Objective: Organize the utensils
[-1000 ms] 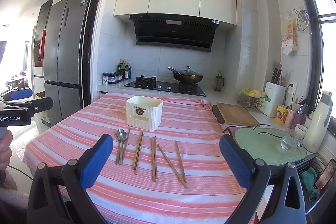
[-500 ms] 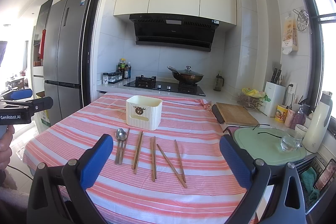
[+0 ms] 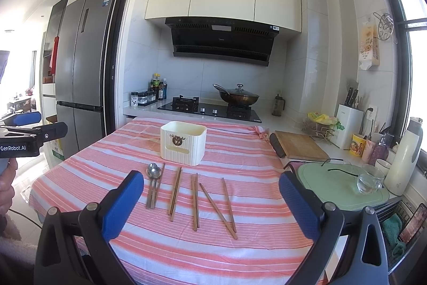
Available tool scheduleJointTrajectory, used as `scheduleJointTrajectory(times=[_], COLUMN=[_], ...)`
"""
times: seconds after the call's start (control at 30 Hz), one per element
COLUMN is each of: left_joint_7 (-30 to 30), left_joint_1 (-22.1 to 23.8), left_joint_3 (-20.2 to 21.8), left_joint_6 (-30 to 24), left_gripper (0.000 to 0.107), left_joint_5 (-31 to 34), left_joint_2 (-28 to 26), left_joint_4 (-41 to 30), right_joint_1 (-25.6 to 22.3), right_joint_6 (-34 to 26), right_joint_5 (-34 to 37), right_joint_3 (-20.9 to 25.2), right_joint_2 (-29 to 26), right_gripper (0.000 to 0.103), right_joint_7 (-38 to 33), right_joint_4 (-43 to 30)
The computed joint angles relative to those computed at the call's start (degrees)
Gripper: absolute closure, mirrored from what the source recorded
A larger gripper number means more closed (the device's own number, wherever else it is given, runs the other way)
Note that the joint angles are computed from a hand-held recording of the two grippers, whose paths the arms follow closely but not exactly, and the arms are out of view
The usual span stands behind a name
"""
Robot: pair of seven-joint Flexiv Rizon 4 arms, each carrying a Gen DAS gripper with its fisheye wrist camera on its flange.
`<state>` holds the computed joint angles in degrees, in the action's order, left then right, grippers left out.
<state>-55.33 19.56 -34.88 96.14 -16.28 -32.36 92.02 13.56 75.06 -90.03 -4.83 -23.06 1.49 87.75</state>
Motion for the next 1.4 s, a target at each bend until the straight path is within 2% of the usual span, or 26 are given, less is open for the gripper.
scheduleJointTrajectory(times=[1.4], left_joint_7=[1.78], left_joint_1=[-0.13], left_joint_3=[-0.15], left_joint_6=[-1.3], left_gripper=[0.004], left_joint_5=[-1.27], left_joint_2=[-0.09], left_joint_4=[0.02], right_joint_1=[0.79], right_joint_6=[-0.07], right_joint_5=[2.84], right_joint_3=[-0.55], right_joint_2=[-0.4], right_gripper=[0.0], right_joint_7=[-2.06], right_joint_4=[0.25])
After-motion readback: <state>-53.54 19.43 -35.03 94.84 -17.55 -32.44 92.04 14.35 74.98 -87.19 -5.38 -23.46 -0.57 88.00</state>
